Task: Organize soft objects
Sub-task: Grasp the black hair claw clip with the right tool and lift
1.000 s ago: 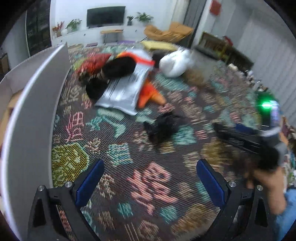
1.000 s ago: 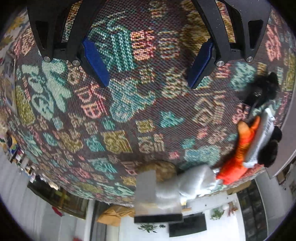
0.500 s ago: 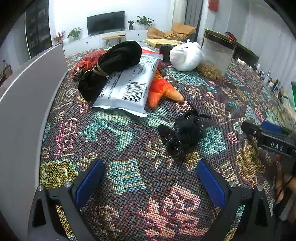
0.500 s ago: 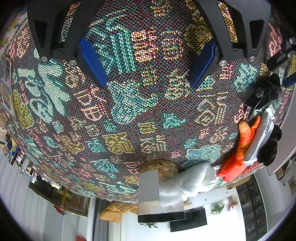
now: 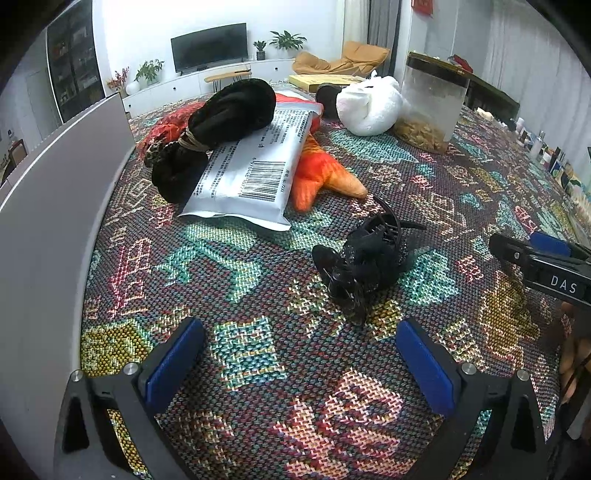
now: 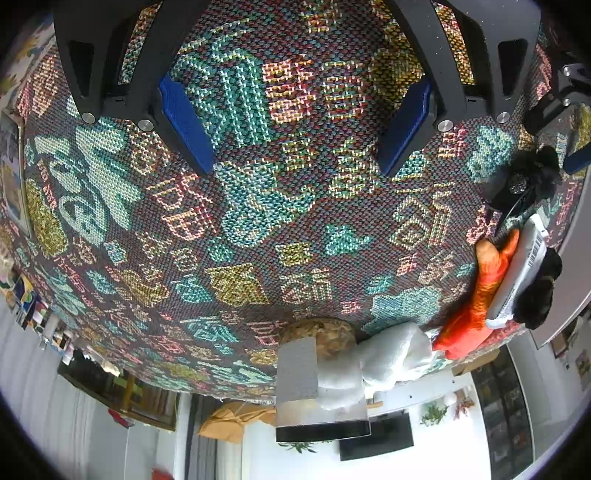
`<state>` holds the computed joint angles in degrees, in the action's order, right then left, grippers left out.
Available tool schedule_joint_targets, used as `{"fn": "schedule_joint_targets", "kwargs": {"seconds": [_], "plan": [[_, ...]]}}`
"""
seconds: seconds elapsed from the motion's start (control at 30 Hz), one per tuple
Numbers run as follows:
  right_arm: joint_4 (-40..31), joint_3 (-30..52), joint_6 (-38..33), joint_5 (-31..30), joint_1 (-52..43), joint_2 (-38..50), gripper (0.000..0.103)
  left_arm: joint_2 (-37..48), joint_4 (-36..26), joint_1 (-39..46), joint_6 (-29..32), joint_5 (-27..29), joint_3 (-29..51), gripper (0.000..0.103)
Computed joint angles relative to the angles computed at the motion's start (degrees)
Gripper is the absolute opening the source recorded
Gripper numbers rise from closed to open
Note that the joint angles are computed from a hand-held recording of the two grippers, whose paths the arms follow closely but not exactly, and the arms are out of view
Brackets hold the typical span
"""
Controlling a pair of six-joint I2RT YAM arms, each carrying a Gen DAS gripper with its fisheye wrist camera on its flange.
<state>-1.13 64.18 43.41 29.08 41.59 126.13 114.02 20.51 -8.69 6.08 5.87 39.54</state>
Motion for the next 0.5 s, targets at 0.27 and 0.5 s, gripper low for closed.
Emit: {"fn": "schedule_joint_targets", "kwargs": {"seconds": [0.27,0.5], "plan": [[0.2,-0.1,-0.1,-0.1,-0.1,0.0,0.092,-0.1,-0.6,-0.5,0.1,-0.8,-0.1,0.103],[0.1,-0.1,0.0,0.0,0.0,-0.1,0.092,-4.8,2.2,0.1,-0.2,-1.2,-8.0,0.103]]}}
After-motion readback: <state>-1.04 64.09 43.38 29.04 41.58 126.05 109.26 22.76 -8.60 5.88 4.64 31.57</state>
